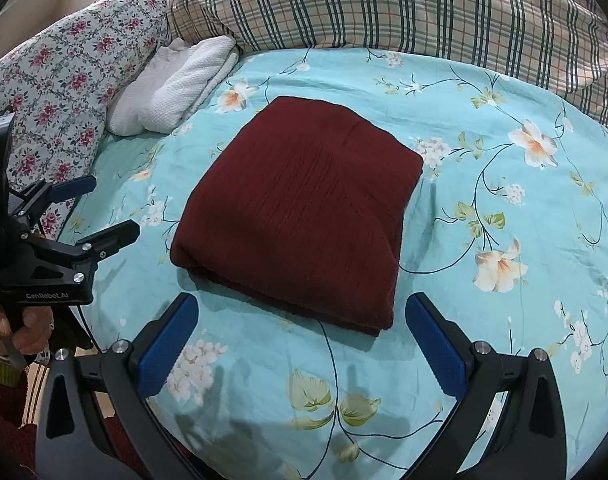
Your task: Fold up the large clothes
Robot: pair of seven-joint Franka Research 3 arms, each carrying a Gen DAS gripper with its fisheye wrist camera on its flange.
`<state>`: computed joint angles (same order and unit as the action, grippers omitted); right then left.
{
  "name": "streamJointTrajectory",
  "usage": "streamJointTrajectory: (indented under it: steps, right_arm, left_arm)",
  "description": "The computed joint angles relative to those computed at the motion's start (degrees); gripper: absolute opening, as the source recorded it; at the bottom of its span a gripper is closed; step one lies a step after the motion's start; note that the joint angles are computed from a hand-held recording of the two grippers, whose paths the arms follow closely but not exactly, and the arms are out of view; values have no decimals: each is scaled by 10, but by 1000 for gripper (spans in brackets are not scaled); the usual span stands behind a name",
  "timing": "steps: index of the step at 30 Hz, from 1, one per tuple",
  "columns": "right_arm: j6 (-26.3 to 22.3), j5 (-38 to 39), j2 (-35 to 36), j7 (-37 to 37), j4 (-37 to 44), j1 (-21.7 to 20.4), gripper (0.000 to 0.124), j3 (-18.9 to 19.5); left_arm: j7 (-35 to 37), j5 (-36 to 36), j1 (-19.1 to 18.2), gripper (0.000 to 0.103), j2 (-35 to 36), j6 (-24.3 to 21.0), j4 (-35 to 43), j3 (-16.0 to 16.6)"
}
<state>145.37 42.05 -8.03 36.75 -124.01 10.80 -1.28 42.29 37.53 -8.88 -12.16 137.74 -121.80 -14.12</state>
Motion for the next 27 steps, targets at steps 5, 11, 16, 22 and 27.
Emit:
streamJointTrajectory:
  steps: [5, 11, 16, 22, 27]
  right_arm:
    - [-2, -4, 2, 3, 4, 0, 103, 1]
    - [-4, -7, 5, 7, 9, -1, 103, 2]
    - [-5, -6, 6, 5, 10, -1, 103, 2]
    - [-3, -6, 4, 6, 8, -1, 103, 2]
    - [-7, -7, 5, 5, 11, -2, 103, 1]
  left_arm:
    - [-1, 1, 0, 102, 0, -2, 1, 0]
    - [0, 1, 0, 102, 1, -1, 3, 0]
    - [-1, 2, 0, 102, 2, -2, 4, 0]
    - [-2, 0, -1, 102, 3, -5, 6, 0]
    - [-2, 0, -1, 102, 2, -6, 6, 0]
